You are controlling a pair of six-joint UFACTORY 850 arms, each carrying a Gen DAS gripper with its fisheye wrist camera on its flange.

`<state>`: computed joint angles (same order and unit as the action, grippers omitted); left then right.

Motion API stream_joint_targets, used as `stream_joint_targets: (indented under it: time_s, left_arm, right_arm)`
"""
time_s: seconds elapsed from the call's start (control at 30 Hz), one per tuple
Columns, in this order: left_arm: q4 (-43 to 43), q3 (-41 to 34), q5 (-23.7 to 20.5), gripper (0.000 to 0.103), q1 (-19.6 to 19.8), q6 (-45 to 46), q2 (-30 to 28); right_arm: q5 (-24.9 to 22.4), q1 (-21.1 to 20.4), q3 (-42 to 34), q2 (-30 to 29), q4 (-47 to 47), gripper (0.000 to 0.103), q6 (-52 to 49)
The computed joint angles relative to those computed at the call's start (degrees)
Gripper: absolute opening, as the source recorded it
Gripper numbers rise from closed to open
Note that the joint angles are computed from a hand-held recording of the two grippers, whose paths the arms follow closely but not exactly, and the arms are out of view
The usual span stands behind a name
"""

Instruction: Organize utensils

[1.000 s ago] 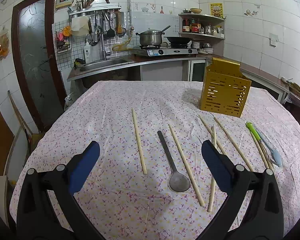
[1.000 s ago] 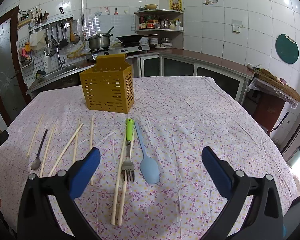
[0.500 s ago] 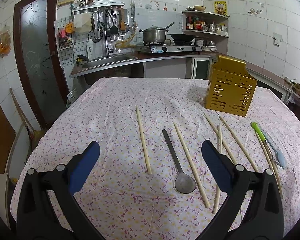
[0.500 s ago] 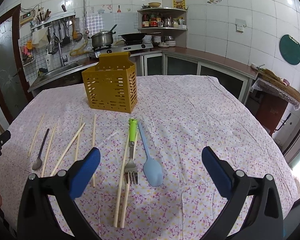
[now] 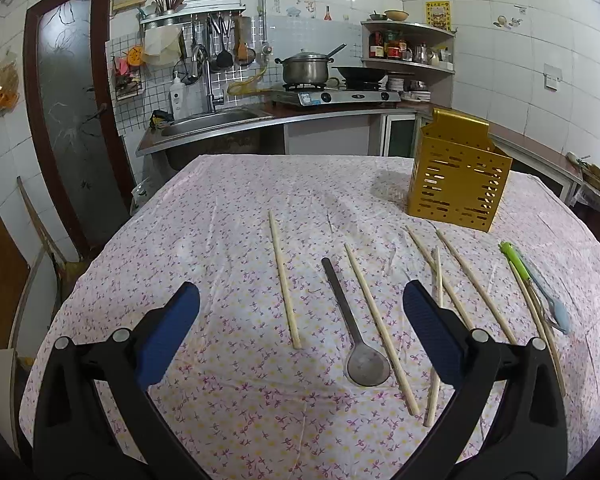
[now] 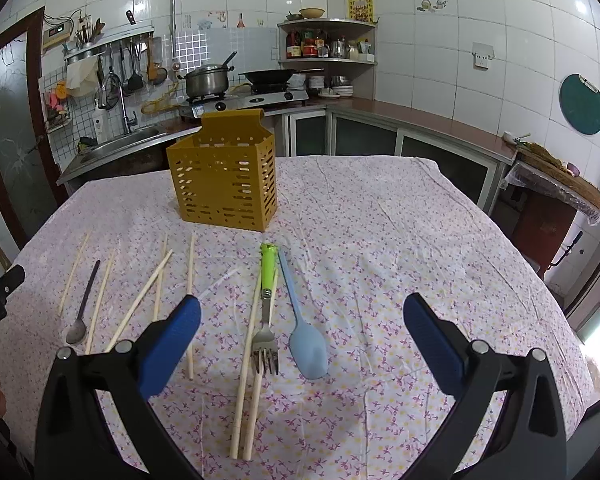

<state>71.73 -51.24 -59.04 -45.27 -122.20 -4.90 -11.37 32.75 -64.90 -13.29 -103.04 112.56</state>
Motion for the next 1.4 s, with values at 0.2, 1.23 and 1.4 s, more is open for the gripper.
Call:
stream_joint_targets:
  time_s: [0.2,1.23,1.4]
  left_arm:
    - [0.02,0.24,-0.56,0.098,-0.41,-0.09,0.46]
    - [-0.32,0.83,-1.82,0.098,-1.73,-0.75,1.45]
    - [-0.62,0.89,-1.58,0.098,-1.41,0.0,1.48]
  right_arm:
    - [-0.01,-0.05,0.12,0.15,-1.35,0.099,1.34]
    - [-0.16,0.62,2.14,1.95,-2.62,0.099,2.47]
    - [1.44,0.33,1.79,1.78,0.01,0.099,0.03]
